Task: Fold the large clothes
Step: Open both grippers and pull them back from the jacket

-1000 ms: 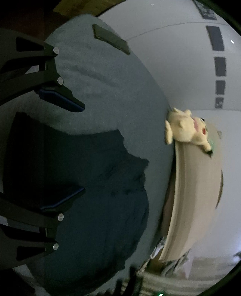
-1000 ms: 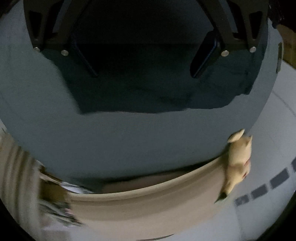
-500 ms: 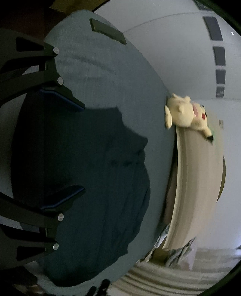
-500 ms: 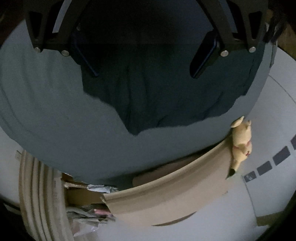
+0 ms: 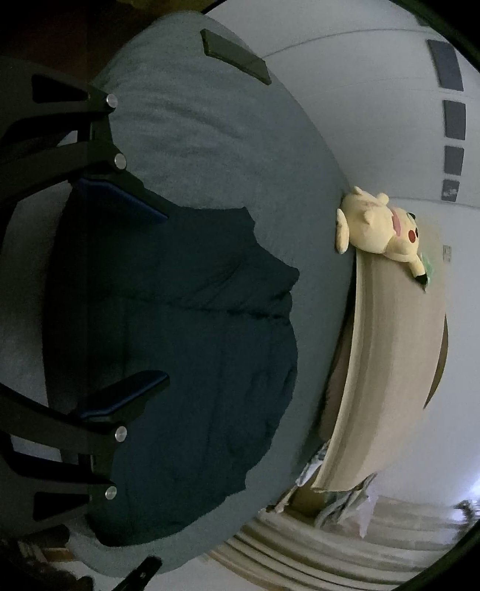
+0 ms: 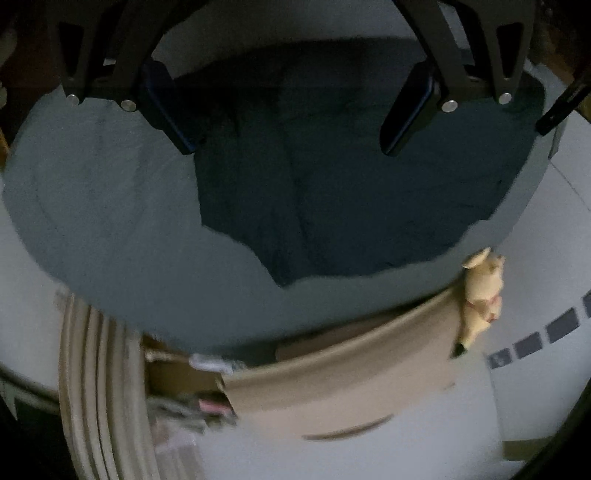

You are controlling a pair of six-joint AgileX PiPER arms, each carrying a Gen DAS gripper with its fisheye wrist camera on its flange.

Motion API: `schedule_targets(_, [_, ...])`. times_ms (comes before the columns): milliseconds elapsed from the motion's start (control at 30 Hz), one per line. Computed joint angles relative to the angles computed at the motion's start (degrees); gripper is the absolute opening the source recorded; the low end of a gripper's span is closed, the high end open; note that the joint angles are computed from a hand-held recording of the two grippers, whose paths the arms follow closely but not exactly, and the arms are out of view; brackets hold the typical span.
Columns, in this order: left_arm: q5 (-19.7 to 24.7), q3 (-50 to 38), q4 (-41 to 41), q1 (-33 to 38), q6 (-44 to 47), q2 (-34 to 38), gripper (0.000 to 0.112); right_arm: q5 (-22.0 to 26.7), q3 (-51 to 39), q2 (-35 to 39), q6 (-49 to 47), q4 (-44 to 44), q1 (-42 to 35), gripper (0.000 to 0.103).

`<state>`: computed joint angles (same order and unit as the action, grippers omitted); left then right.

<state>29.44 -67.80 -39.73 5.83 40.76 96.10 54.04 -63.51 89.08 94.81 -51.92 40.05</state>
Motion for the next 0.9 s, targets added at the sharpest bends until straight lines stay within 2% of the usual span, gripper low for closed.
schedule_targets(100, [1.30,0.36,-1.13,0.97,0.96,-1.48,0.082,6.85,-0.94,-1.81,3.58,-2.92,7.50,0.103])
schedule_targets(267, [5.00,0.75,2.40,1.83,-2.86,-5.32,0.082,12.50,-6.86,0.03,1.49,-2.75,13.73,0.103])
schedule_targets(333, [5.20,1.54,3.77,1.48,-3.20,-7.33,0.082,14.92,-9.26,1.90,0.45,-3.45,16.15,0.103])
schedule_targets(567, [4.06,4.60,6.82,-0.06,-4.34,-13.90,0.082,13.66,-10.47,4.91,-2.19,-0.45,16.42,0.103])
schedule_targets(767, [3.38,5.25,6.25,-1.03,-4.21,-16.33,0.083,13.06,-10.75,4.92,-2.39,-0.54,17.49,0.103])
schedule_targets(800, [3.26,5.40,5.24,-0.94,-3.12,-16.53,0.084,13.15,-10.72,4.89,-2.33,-0.73,17.65,0.103])
schedule_targets(900, [2.76,5.59,5.55,-1.46,-3.22,-16.82,0.096,13.91,-11.02,5.06,-2.92,-0.56,17.73,0.103])
